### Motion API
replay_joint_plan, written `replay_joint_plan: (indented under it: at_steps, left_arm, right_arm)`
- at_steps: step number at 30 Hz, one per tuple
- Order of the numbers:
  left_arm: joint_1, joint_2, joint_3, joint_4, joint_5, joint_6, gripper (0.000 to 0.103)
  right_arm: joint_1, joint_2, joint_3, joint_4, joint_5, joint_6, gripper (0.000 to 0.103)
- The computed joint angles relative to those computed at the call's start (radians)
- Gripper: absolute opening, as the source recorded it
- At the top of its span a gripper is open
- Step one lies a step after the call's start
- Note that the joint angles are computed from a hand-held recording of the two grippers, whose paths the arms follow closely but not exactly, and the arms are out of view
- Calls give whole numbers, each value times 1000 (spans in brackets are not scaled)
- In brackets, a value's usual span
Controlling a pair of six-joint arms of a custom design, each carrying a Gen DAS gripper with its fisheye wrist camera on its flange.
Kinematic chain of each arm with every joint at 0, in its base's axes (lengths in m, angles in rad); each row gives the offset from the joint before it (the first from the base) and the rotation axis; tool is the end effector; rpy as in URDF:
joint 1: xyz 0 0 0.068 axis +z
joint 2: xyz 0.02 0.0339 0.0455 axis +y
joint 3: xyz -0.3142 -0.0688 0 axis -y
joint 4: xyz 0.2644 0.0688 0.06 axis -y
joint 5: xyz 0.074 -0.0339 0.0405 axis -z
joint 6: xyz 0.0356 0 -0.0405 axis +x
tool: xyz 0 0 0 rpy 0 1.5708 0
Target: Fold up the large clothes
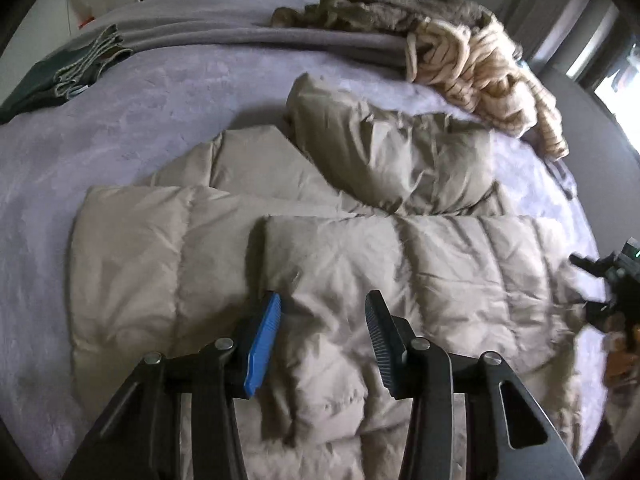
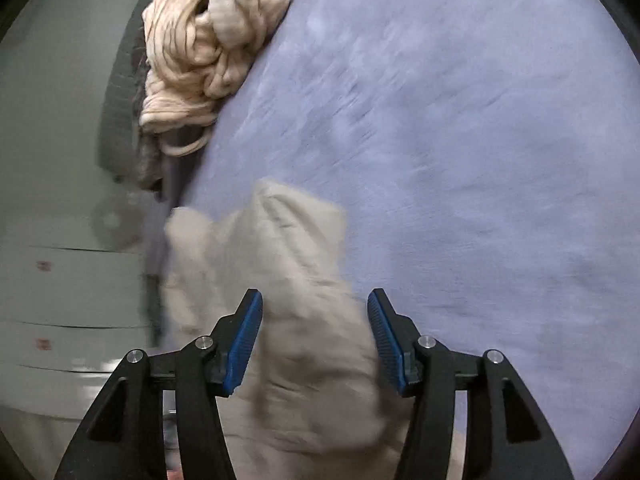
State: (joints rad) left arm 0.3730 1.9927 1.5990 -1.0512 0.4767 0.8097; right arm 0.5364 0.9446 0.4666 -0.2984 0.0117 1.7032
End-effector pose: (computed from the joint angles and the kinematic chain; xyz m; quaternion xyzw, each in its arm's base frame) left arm 0.4056 0.1412 0.2493 0.2246 0.9436 -0.1615 0.1821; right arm 0.1519 0.0898 0.2229 0.5099 0.7684 0.3458 0.1735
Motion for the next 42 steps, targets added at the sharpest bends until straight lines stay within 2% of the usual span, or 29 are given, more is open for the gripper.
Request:
replay_joint_plan:
  at_steps: [1, 2, 5, 7, 9, 12, 15, 17, 18, 22, 26, 33, 36, 40, 41, 42]
  left_arm:
    - [-14, -1, -23, 37, -23, -15, 47]
    - [-24, 2, -38, 69, -42, -25, 47]
    - [-34, 41, -33, 91, -53, -28, 47]
    - [-41, 56, -31, 95, -43, -30, 47]
    - [-46, 54, -52, 121, -45, -25, 47]
    - [-45, 35, -91, 164, -47, -18, 47]
    - [-38, 15, -102, 181, -65, -24, 51]
    - [-35, 2, -97, 172, -77, -34, 51]
    - [-27, -9, -95, 169, -83, -37, 51]
    - [18, -56, -102, 142, -85, -20, 51]
    - [57, -93, -122, 119, -130, 13, 51]
    - [135, -179, -151, 21, -176, 75, 51]
    - [171, -235, -171, -30, -185, 114, 51]
    - [211, -286, -187, -87, -203, 158, 51]
    - [221, -296, -188, -101, -208, 167, 56]
    - [234, -306, -186, -120, -216, 172, 67]
  right_arm:
    - [-11, 41, 1, 61, -17, -26, 26]
    - [-24, 85, 33, 58, -36, -81, 22]
    - [-61, 203, 126, -74, -58, -212, 19]
    - [-84, 242, 112, -91, -63, -259, 19]
    - [-96, 261, 71, -37, -56, -283, 19]
    - [-28, 225, 46, -53, 16, -263, 17]
    - [30, 202, 107, -179, 77, -247, 23]
    - [108, 207, 200, -358, 140, -233, 37]
    - [127, 220, 240, -416, 159, -231, 39]
    - [290, 238, 379, -660, 257, -163, 40]
    - [447, 272, 461, -819, 266, -58, 43]
    - [612, 241, 513, -901, 217, 166, 46]
    - [702, 242, 566, -945, 218, 273, 52]
    - [768, 248, 613, -965, 208, 347, 55]
    - [782, 248, 623, -966, 207, 364, 55]
    - [795, 248, 632, -964, 206, 378, 56]
